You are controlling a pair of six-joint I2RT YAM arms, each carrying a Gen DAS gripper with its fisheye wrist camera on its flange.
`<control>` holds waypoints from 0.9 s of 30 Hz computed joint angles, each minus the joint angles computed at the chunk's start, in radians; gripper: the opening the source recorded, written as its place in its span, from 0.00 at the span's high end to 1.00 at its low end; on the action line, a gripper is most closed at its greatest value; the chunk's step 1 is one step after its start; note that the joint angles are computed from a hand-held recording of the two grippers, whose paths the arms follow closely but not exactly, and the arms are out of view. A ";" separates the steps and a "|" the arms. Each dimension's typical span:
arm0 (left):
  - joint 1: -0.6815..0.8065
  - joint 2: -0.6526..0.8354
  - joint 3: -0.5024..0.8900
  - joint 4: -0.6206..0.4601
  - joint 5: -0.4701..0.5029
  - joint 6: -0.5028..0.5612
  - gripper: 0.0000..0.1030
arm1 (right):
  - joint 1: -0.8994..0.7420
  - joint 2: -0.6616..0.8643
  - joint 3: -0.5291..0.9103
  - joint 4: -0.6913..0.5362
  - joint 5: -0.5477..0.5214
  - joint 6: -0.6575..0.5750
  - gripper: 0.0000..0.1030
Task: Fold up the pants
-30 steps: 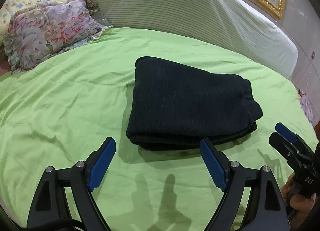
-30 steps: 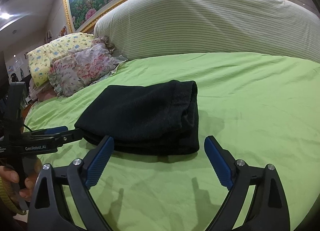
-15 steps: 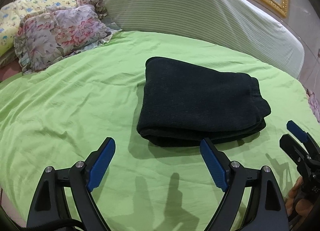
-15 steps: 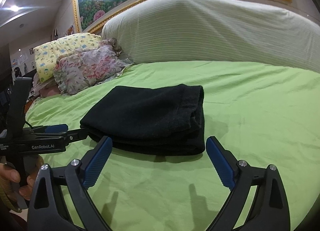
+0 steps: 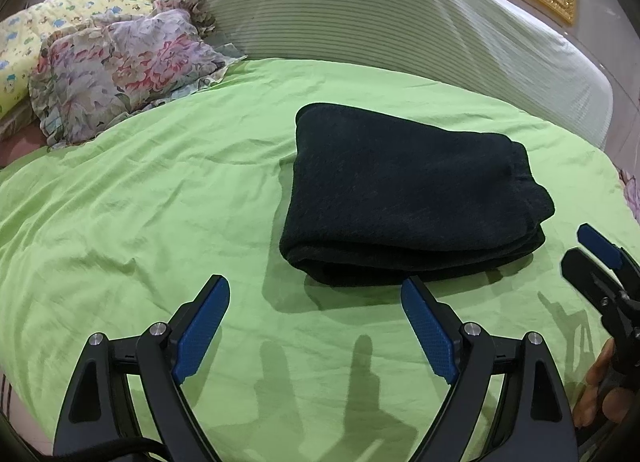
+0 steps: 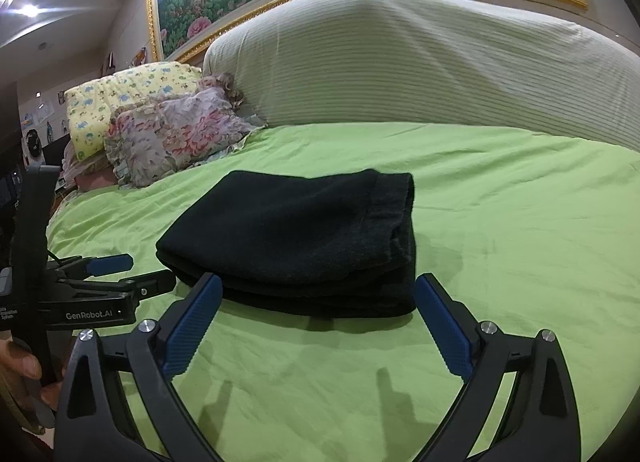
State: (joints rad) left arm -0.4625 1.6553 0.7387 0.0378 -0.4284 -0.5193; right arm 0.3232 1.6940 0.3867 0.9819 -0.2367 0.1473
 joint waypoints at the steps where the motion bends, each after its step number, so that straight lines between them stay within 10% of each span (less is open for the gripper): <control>1: 0.001 0.005 0.001 0.001 -0.001 0.000 0.14 | 0.007 0.007 0.009 -0.014 0.009 -0.003 0.06; 27: 0.002 0.052 0.001 0.054 -0.001 0.003 0.12 | 0.052 0.061 0.049 -0.055 0.065 -0.012 0.06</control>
State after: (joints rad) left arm -0.4606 1.7070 0.7399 0.0915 -0.4298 -0.5163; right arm 0.3751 1.7548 0.4354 0.9265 -0.1713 0.1356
